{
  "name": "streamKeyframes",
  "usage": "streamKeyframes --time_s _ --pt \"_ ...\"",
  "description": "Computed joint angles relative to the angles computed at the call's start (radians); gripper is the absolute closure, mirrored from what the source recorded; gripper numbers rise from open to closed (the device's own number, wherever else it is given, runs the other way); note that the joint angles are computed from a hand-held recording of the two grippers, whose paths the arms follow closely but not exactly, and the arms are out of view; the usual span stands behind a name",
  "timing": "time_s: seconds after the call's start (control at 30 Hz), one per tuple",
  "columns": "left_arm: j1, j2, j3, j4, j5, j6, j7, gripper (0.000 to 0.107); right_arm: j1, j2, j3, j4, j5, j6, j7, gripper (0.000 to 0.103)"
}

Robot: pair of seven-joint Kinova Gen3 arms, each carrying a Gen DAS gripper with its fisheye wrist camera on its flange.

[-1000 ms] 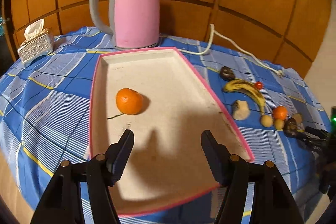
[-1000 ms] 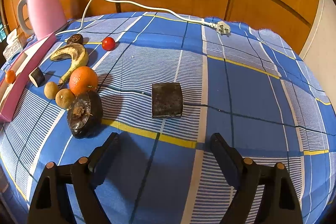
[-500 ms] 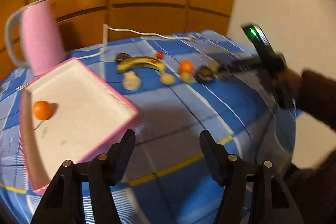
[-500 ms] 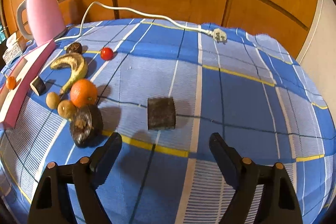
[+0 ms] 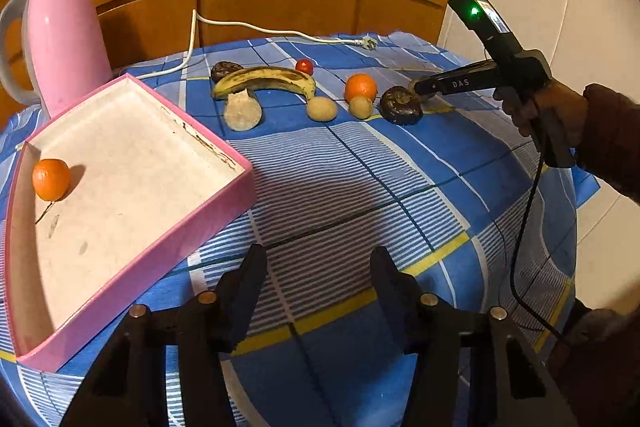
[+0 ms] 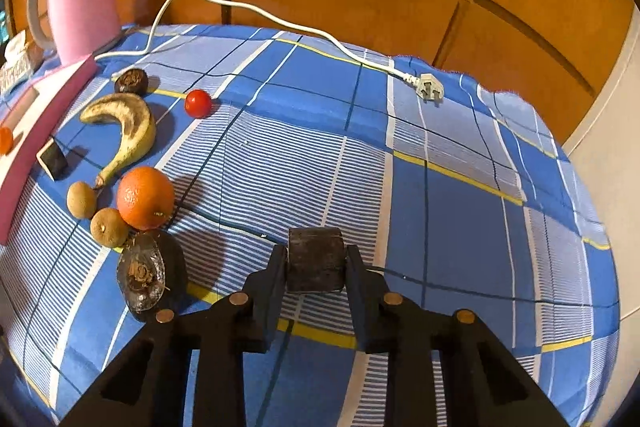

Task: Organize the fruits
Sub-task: 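Carry the dark brown block with the right gripper into the tray and release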

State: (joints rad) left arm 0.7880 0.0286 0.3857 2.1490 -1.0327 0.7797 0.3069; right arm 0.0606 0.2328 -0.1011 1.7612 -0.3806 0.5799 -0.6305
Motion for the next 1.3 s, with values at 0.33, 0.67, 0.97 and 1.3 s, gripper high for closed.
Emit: streamKeyframes --time_s 0.33,0.67,0.97,1.3 --pt "-0.022 -0.022 0.006 0.053 -0.078 -0.056 0.11 0.053 -0.032 -0.059 -0.033 -0.051 -0.061 0.109 0.121 0.075" --pt "-0.027 -0.024 0.017 0.072 -0.121 -0.063 0.17 0.052 -0.201 -0.025 -0.087 -0.156 -0.149 0.383 0.26 0.075" --pt "-0.037 -0.038 0.016 0.098 -0.168 -0.088 0.241 0.053 -0.417 0.119 -0.13 -0.314 -0.085 0.393 0.078 0.075" --pt "-0.052 -0.046 0.027 0.105 -0.173 -0.092 0.256 0.052 -0.45 0.179 -0.155 -0.35 -0.009 0.278 -0.12 0.065"
